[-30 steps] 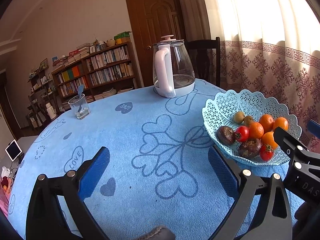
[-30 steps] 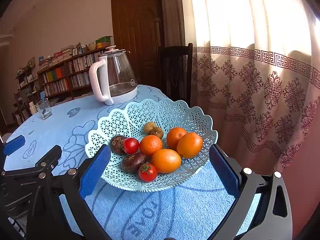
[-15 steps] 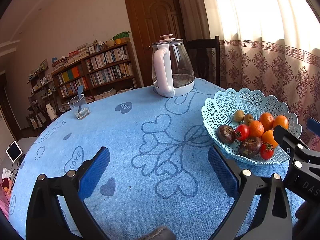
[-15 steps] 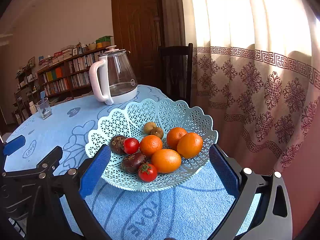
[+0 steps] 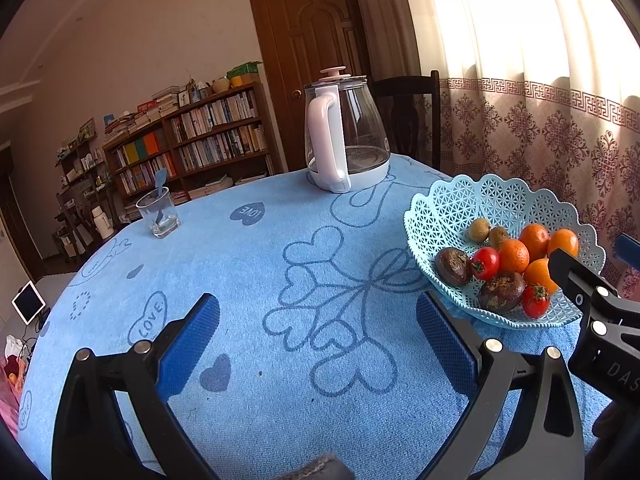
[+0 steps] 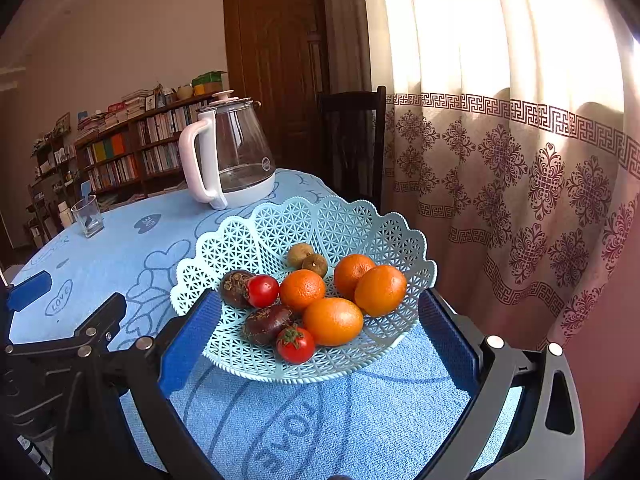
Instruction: Organize fruits
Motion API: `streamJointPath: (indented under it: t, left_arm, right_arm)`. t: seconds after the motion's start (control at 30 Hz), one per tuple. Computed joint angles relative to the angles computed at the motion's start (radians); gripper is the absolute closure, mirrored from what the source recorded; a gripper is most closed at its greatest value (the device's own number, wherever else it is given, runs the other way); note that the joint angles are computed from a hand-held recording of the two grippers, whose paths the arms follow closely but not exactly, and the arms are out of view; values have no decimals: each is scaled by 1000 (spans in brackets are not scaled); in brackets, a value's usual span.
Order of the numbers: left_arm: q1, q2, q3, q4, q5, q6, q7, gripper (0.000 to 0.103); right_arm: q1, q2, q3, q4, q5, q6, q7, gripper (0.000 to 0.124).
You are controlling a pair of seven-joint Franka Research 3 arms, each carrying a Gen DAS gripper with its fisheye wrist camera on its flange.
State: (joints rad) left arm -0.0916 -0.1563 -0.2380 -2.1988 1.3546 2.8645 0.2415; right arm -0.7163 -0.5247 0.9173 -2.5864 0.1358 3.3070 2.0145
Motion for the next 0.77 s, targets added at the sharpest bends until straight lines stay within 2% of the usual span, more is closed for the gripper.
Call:
streamJointPath:
  t: [0.47, 0.77]
  left_arm:
    - [-1, -1, 4, -6, 35, 4, -24, 5]
    - [7, -13, 11, -25, -115, -11, 75, 5]
  right_arm:
    - [-2, 1, 1, 1, -4, -1, 1, 24]
    - [-12, 4, 14, 2, -5, 1, -1, 24]
